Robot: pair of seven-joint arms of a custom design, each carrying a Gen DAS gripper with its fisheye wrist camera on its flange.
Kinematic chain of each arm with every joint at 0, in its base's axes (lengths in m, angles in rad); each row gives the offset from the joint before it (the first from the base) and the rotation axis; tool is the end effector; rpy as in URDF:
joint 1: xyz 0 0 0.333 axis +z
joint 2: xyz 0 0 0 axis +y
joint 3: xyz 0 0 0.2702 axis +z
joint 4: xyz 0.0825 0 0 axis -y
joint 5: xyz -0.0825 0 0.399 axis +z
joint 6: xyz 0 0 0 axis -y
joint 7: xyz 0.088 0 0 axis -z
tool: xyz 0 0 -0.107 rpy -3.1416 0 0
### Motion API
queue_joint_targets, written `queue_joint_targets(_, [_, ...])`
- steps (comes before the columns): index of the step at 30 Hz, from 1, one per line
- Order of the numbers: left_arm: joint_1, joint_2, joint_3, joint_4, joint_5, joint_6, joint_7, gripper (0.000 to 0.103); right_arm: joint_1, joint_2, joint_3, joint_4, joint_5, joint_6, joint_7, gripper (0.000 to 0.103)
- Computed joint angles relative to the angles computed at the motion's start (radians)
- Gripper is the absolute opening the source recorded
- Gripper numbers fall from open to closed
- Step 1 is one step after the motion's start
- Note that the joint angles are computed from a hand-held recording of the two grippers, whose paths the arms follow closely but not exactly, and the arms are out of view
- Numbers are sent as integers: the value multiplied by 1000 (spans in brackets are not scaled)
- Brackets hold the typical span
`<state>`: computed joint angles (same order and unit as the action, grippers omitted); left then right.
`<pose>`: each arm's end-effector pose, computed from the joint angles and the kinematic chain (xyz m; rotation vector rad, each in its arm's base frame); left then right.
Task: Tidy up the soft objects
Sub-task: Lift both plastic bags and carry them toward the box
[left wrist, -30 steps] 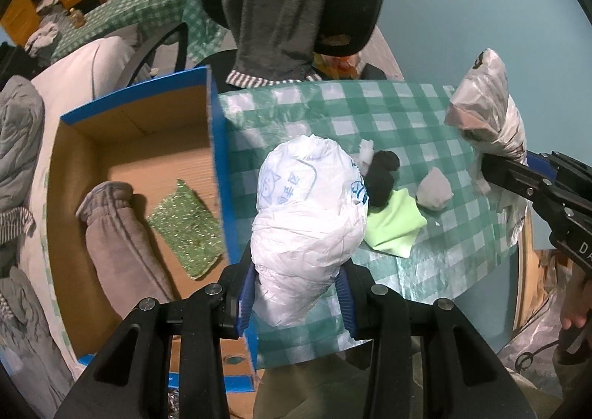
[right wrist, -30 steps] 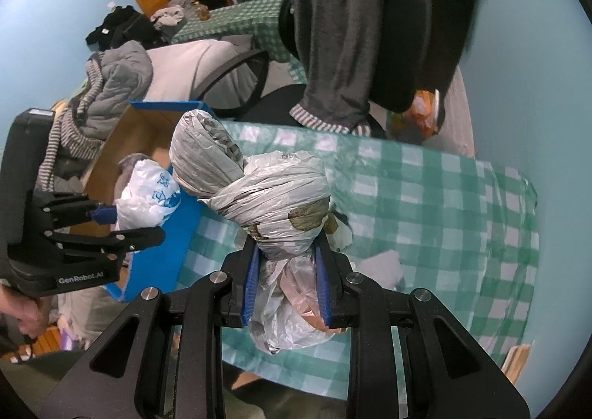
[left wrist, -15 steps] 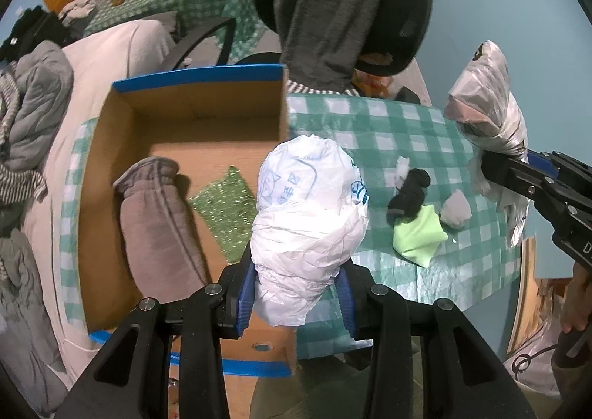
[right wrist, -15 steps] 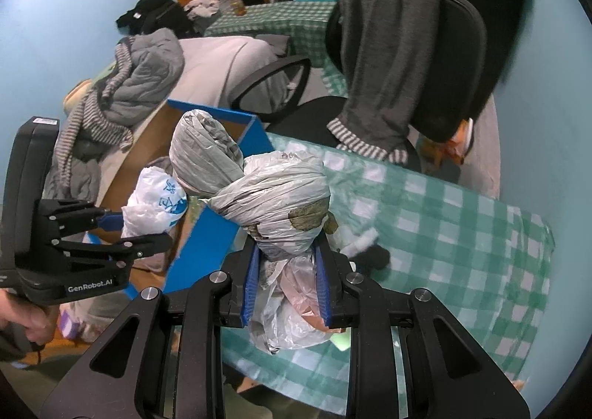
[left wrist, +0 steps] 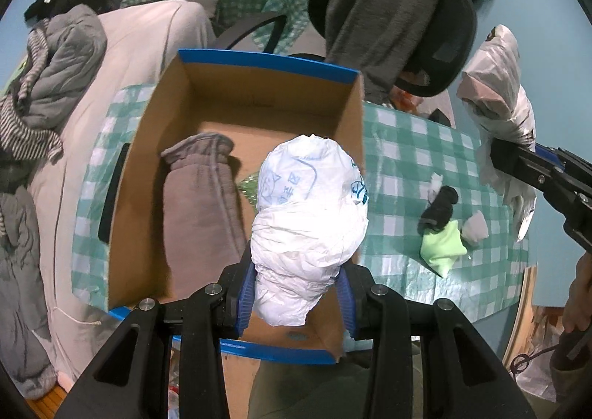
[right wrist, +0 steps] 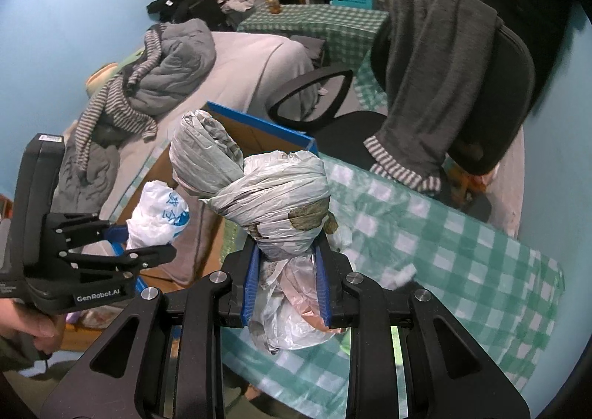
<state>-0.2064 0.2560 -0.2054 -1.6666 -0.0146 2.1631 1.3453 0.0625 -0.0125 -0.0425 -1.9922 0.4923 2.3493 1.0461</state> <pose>0.6099 -0.2566 0.4338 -1.9788 2.3397 -0.3820 0.5992 0.0187 0.4548 -2.0635 1.5854 -0.1370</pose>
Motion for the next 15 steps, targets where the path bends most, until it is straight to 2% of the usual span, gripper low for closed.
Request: queue_joint_targets(15, [46, 9, 27, -21, -2, 10, -22, 39, 27, 183, 59, 215, -14, -66, 15, 25])
